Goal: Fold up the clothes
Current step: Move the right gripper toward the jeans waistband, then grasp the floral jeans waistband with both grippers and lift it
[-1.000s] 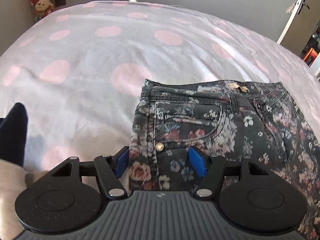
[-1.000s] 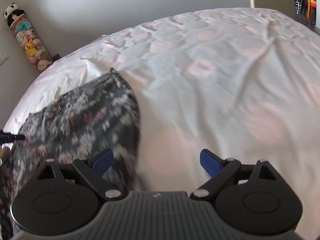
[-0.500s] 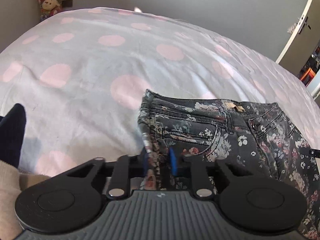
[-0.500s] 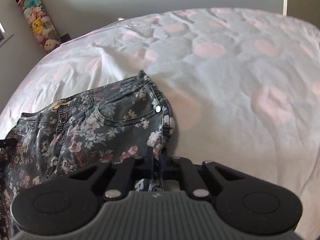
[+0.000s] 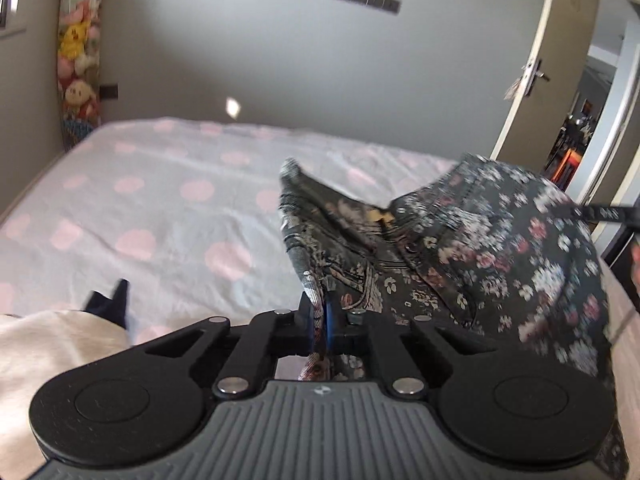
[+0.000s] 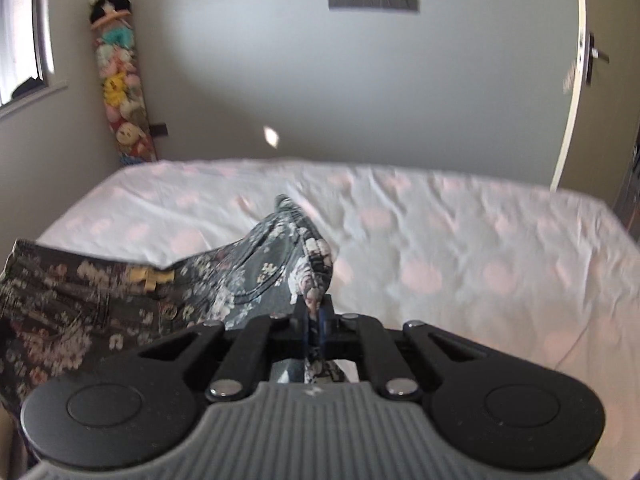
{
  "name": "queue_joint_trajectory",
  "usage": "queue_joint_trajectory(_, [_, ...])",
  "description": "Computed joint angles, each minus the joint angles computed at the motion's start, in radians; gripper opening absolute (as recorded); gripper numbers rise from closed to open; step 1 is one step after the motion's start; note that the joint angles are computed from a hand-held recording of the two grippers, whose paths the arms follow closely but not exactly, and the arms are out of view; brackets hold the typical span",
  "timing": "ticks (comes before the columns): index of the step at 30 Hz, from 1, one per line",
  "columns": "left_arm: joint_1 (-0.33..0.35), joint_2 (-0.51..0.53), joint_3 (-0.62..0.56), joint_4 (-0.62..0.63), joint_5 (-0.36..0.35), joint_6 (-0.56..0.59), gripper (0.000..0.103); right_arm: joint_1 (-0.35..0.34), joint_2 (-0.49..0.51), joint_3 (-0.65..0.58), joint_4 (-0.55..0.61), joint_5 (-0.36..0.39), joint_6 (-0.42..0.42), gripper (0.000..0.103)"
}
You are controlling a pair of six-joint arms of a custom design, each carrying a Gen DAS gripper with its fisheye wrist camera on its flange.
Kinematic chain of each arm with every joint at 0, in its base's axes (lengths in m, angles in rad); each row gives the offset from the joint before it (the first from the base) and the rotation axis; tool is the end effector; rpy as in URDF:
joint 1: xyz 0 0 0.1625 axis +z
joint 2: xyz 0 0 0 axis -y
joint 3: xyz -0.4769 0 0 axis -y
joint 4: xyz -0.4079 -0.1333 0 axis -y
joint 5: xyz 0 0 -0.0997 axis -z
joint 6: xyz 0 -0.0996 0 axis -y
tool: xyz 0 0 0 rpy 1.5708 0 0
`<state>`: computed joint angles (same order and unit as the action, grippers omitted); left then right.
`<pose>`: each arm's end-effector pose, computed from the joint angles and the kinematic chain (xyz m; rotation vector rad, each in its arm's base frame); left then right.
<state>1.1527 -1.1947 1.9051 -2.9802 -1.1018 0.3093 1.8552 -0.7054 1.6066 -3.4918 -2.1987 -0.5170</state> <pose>-0.0879 -0.6371 0.3362 0.7009 2.4667 -0.9629 0.2786 -0.6865 0.1946 0.4859 -2.1619 1.1288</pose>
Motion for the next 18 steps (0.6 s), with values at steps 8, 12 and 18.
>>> queue_joint_trajectory(8, [-0.187,-0.367,0.204,0.037,0.139,-0.012,0.004,0.177,0.028,-0.110,0.023,0.019,-0.092,0.006])
queue_joint_trajectory(12, [-0.257,-0.522,0.270,0.104,0.269,-0.047,0.004,0.233,0.103,-0.200,0.090,0.075,-0.074,0.006])
queue_joint_trajectory(18, [-0.213,-0.660,0.319,0.229,0.402,-0.152,0.004,0.280,0.269,-0.363,0.232,0.156,-0.005,0.006])
